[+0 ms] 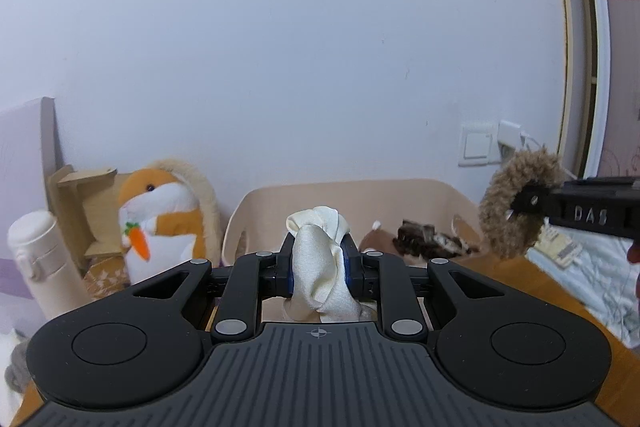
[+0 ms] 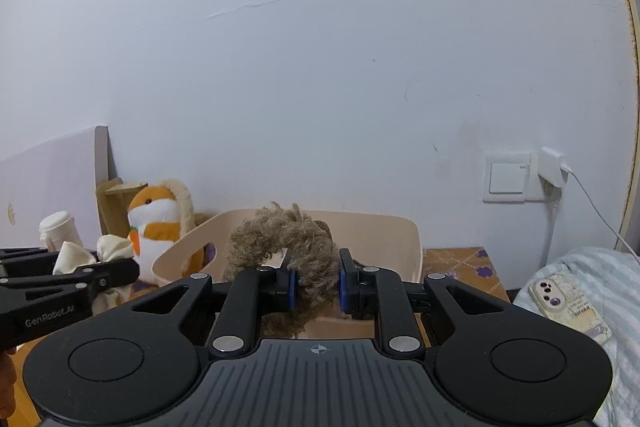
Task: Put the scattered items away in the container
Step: 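Lift the cloth and hair tie with both grippers over the beige bin, then open both grippers to release the cloth and hair tie into the bin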
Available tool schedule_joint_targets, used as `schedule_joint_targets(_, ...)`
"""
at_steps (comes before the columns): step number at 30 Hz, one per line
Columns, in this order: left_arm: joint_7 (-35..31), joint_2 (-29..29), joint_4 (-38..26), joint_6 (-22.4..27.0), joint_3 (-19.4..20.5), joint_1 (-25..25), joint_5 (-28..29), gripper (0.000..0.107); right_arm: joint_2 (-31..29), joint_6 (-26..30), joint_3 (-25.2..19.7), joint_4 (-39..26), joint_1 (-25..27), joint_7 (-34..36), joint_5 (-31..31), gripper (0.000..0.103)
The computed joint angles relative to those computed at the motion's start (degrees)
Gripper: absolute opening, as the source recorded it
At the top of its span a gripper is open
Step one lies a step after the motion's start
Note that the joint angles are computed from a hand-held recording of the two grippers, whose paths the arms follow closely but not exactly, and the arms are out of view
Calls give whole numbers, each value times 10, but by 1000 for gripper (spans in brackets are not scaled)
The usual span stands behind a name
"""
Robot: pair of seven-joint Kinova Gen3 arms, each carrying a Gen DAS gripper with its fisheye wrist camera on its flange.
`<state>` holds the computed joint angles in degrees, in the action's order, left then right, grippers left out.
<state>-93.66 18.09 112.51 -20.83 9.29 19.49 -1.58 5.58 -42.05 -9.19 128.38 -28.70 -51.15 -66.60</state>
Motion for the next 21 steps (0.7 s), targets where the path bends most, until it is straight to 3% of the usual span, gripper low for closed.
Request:
schedule_joint_targets(4, 20, 19, -31, 14, 18, -18, -27, 20, 12, 5, 6, -14, 3, 5, 12, 18)
schedule_joint_targets(9, -18, 43, -74, 35, -25, 30, 14, 21, 23, 21, 16, -35, 8, 10, 20, 18)
schedule_joint_targets(15, -17, 76, -135, 100, -17, 26, 30, 21, 44, 42, 32, -74, 12, 55, -4, 18)
schedule_joint_targets(21, -5, 114, -214, 183, -54, 53, 56, 21, 78, 75, 53, -122, 26, 102, -51, 18)
